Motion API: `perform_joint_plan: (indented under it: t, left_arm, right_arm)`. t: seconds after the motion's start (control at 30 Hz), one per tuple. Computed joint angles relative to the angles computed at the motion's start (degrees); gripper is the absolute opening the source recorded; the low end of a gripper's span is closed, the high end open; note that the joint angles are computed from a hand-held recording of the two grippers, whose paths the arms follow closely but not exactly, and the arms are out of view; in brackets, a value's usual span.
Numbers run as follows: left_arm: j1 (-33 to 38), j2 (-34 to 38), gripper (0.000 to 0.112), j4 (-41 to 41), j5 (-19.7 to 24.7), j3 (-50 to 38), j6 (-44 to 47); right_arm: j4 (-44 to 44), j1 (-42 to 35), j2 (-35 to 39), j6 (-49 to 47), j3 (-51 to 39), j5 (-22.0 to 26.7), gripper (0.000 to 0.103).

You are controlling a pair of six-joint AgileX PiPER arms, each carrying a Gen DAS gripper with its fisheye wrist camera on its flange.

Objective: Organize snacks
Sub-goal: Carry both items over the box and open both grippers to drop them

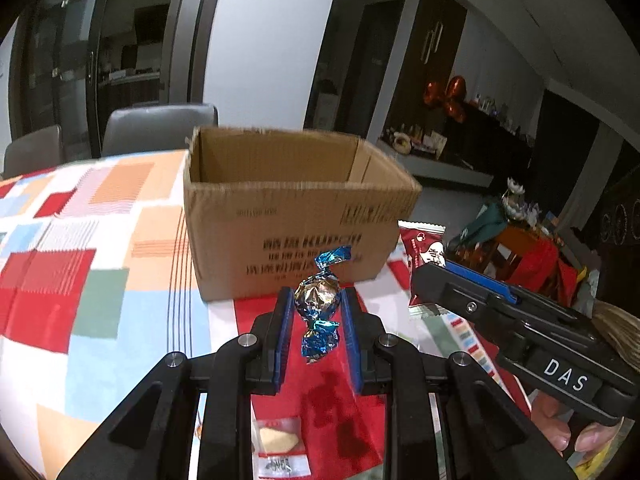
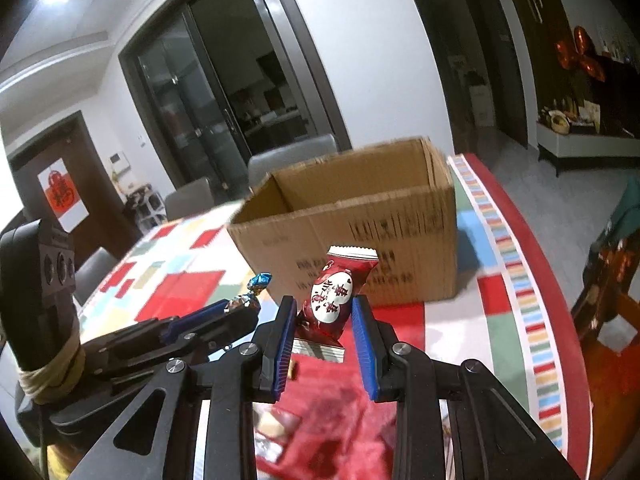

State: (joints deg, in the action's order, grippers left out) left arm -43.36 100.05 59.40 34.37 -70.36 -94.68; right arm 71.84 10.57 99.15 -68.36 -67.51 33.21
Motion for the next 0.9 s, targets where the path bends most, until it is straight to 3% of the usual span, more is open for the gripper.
perform_joint_plan:
  t: [0.67, 0.9]
  left_arm:
    - [4.9, 0.3, 0.024, 0.1, 1.5, -10.6, 10.6]
    - [8.2, 3.6, 0.024, -5.3, 1.1, -17.7, 19.4]
  right_arm:
    - [-9.3, 1.0, 5.2, 11.9, -17.3, 1.1, 0.030]
    - [-17.1, 1.3, 9.5, 19.8, -26.3, 2.6, 0.030]
